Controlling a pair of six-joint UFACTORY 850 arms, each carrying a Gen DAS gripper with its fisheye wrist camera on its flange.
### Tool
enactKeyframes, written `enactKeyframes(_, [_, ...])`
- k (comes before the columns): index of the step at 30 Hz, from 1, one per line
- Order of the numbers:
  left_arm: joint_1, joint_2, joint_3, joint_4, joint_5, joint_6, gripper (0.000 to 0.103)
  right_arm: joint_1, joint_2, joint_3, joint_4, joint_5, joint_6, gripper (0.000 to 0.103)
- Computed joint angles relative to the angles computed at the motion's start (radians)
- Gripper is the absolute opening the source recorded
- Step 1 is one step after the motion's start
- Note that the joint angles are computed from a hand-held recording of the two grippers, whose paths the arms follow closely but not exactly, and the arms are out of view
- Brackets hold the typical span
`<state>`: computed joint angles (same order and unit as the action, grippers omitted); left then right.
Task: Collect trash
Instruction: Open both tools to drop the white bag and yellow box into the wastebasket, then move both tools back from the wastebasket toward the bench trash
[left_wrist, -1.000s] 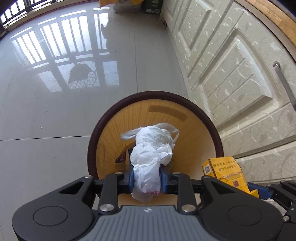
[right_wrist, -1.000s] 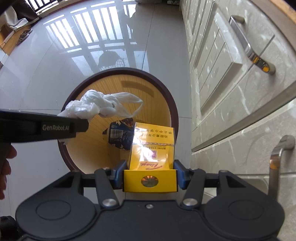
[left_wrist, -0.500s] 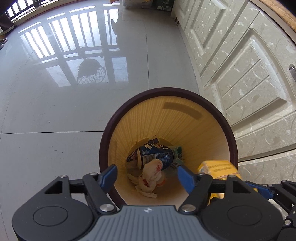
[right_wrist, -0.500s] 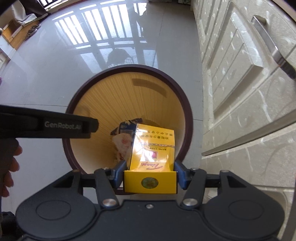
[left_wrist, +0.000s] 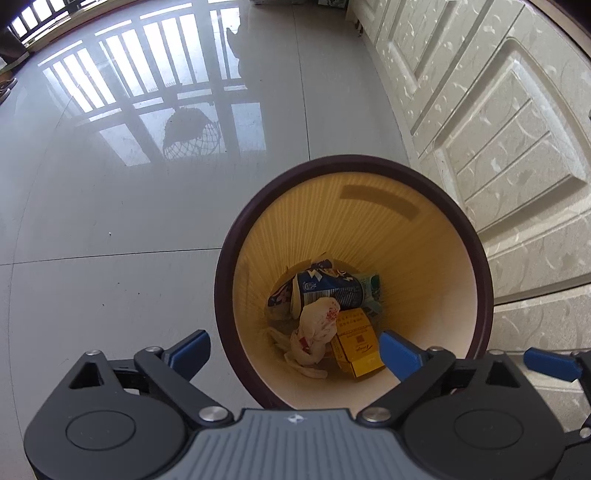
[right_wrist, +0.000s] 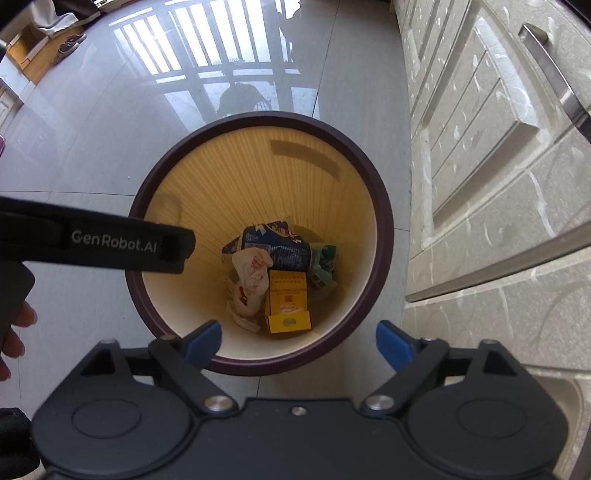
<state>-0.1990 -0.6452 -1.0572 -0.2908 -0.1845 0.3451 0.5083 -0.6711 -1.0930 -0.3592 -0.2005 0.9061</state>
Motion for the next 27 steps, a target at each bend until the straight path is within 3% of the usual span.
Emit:
enactKeyframes(2, [-0.002, 0.003, 0.006, 0.088, 0.006, -0.075, 0.102, -0.001, 0.0, 0.001, 0.014, -0.006, -0.004, 0.103])
enactKeyframes(8, [0.008, 0.008, 0.006, 0.127, -0.027, -0.105, 0.103, 0.0, 0.004, 0.001, -0.008, -0.027, 0.028, 0.103])
enactKeyframes(13, [0.009, 0.033, 0.016, 0.252, -0.048, -0.192, 0.103, 0.01, 0.017, -0.004, -0.012, -0.042, 0.012, 0.103])
enactKeyframes(17, [0.005, 0.076, 0.044, 0.484, -0.03, -0.374, 0.103, 0.025, 0.037, -0.009, -0.124, -0.065, 0.101, 0.103])
enactKeyframes(22, [0.025, 0.129, 0.07, 0.465, -0.022, -0.37, 0.103, 0.034, 0.076, -0.001, -0.209, -0.101, 0.197, 0.103])
enactKeyframes(27, [0.034, 0.192, 0.106, 0.538, -0.003, -0.437, 0.103, 0.05, 0.124, 0.017, -0.293, -0.138, 0.277, 0.103])
